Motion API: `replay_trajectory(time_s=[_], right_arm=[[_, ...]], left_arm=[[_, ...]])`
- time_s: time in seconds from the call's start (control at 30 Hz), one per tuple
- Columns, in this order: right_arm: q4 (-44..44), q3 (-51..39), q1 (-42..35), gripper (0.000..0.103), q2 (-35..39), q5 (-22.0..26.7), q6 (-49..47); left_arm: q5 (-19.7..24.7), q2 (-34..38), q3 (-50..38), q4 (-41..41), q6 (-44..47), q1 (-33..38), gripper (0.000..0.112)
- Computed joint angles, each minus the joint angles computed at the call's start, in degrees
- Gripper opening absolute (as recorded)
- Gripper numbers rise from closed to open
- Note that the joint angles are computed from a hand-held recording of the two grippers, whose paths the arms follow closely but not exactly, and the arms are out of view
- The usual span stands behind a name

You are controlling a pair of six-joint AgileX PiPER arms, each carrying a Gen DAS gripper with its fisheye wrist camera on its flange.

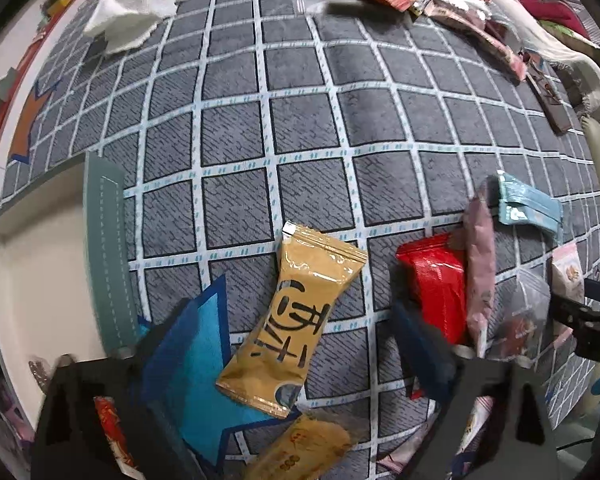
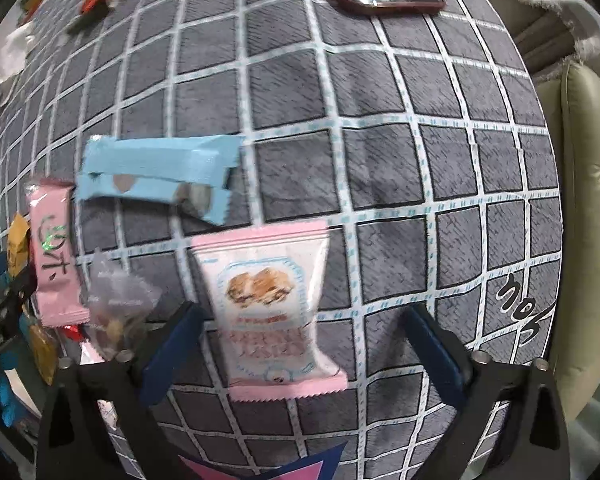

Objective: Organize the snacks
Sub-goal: 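Grasp the pink Crispy Cranberry packet with the right tool while the left grasps the gold packet, then carry both packets over the beige box and open both tools to release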

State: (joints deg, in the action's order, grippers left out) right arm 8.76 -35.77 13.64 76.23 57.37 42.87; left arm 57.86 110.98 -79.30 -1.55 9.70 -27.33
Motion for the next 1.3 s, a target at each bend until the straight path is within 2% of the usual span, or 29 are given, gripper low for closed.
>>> replay_trajectory(time_s=[0.07,0.1,0.13,0.17,0.27,0.33,0.53,0.67,0.77,1.0,1.3], right_arm=[[-1.3,-1.2,3.8,0.061,-0.7,0.5,2.9],[-1.9,-1.7,4.8,0.052,-0.9,0.8,3.6],[-2.2,-2.2,5.7,0.041,-1.0,1.2,4.4],[-1.5,-1.8,5.4,0.041,-1.6,0.9,4.3],[2.0,0.4,3.9,0.04,-5.6,-1.0,4.5],[3.0,1.0,4.1,0.04,-7.5,-1.4,5.5],[4.1,-0.6,7.8,0.04,-12.7,0.1,10.9],[3.8,-3.9,10.9,0.04,-12.8,1.1,13.4],[3.3,-7.5,13.9,0.04,-10.3,0.5,14.2],[4.2,-18.9,18.7,0.04,0.9,-2.5,10.4],[7.4,-44.5,23.3,0.04,22.2,-2.6,2.2]], left_arm=[[-0.4,-1.7,1.4,-0.6,1.4,0.3,0.064],[0.2,-2.6,1.5,-0.9,2.4,0.8,0.058],[0.1,-3.0,1.8,-1.3,2.7,0.7,0.042],[0.6,-3.4,1.6,-1.5,2.8,0.7,0.026],[3.3,-4.2,1.6,-5.0,3.8,2.6,0.024],[3.4,-5.4,2.1,-6.4,4.9,3.9,0.024],[5.9,-10.4,3.2,-9.9,9.2,7.0,0.024],[7.8,-13.0,2.3,-12.2,10.6,8.9,0.024],[9.8,-14.7,1.1,-13.4,12.3,11.8,0.024],[9.5,-17.1,1.2,-13.7,12.9,18.6,0.024],[8.3,-14.4,0.1,-9.8,14.6,29.8,0.024]])
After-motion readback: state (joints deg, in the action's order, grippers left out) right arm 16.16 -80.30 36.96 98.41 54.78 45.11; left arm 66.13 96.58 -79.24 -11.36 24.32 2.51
